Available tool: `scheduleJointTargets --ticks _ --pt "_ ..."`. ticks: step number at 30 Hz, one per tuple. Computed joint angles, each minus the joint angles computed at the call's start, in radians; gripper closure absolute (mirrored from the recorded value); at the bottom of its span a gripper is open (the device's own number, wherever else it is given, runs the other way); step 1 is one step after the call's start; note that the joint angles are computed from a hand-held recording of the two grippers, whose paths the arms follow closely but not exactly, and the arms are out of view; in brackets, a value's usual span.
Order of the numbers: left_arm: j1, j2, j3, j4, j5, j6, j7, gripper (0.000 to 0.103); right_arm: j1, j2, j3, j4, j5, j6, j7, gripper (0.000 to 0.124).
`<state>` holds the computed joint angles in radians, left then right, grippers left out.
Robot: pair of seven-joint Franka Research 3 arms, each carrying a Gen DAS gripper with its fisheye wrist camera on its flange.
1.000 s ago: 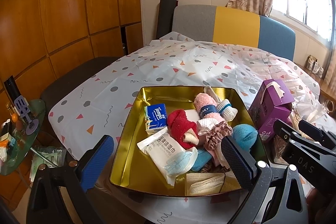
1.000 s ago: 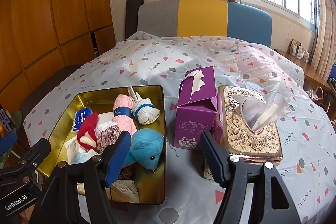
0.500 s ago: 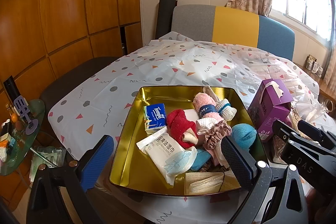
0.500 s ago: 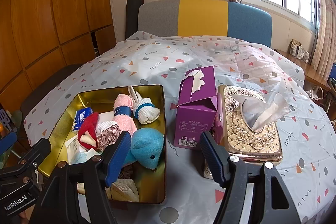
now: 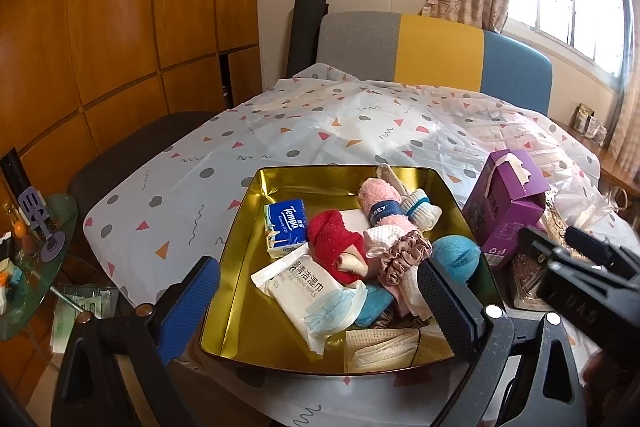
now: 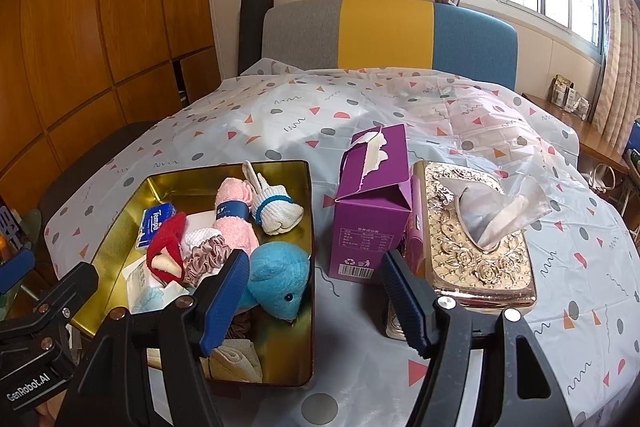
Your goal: Organize soft objects
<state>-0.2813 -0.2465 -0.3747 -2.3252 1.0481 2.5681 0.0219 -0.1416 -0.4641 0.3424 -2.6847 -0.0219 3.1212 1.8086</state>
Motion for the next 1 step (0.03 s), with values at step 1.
scheduleJointTargets --ticks 1 --pt "-0.001 0.002 0.006 -0.001 -0.009 0.012 0.008 0.003 -0.002 -0.007 -0.004 -0.006 0.001 0.007 0.002 0.055"
